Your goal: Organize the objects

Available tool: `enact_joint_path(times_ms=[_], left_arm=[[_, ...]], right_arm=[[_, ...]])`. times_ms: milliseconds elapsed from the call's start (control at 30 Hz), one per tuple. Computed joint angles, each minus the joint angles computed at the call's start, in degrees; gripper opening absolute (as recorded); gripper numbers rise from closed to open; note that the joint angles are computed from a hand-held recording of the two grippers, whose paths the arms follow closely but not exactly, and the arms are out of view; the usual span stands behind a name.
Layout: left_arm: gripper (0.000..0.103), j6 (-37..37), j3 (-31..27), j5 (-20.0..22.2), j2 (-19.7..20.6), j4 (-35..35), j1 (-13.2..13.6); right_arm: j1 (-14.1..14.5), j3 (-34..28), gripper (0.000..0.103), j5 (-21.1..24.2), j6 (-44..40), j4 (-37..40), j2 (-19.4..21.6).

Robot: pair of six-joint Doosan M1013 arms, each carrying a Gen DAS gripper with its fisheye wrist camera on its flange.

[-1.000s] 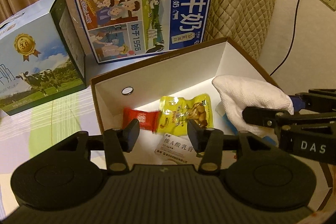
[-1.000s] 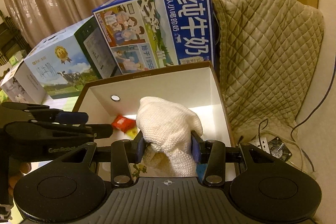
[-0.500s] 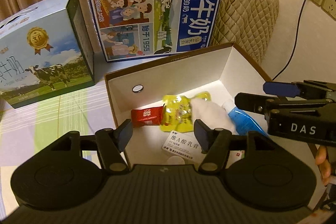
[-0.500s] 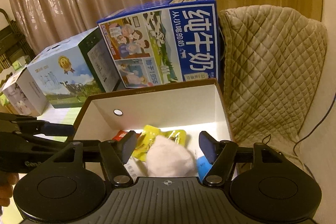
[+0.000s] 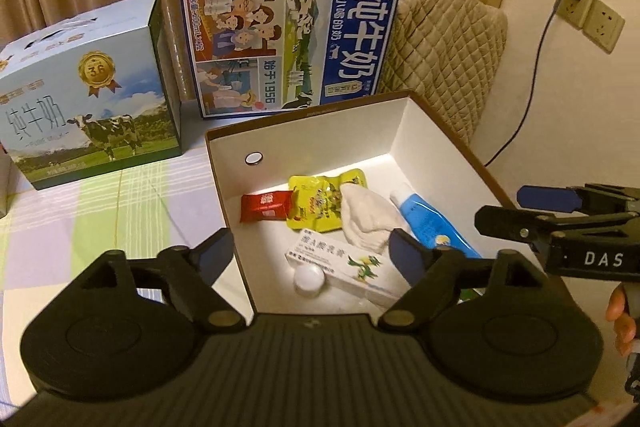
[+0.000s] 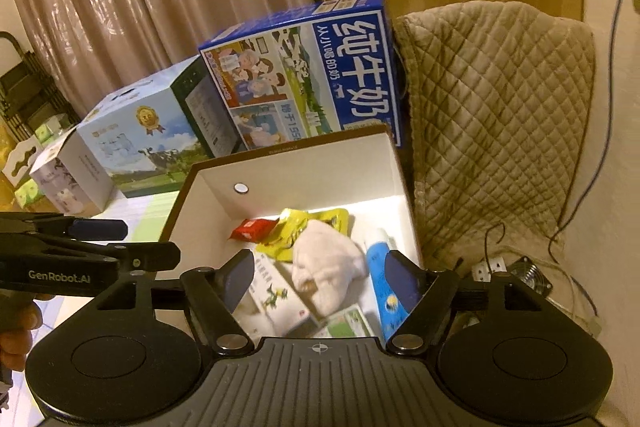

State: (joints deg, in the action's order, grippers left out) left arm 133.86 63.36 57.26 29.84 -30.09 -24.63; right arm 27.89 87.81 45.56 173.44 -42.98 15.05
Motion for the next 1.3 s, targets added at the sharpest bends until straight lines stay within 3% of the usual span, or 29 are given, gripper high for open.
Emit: enact_joint_path(times_ms=[367, 733, 967, 1300], left_arm=[[0.094, 2.7, 8.3, -3.1, -6.4, -0.7, 1.2], [0.102, 2.3, 16.9, -7.8, -13.3, 1.0, 2.9], [0.102, 1.4, 21.0, -10.0, -16.8, 1.9, 4.6], [0.102, 2.7, 24.2, -7.2, -19.7, 0.9, 9.0]], right_arm=[[5.1, 0.1, 0.071, 6.7, 0.3, 0.3, -1.0], [7.7, 3.4, 0.071, 0.0, 5.4, -1.6, -3.9], [10.0, 2.6, 0.071, 2.5, 3.8, 0.8, -3.5], [14.8, -0.6, 0.071, 8.0, 6.2, 0.5, -1.4]])
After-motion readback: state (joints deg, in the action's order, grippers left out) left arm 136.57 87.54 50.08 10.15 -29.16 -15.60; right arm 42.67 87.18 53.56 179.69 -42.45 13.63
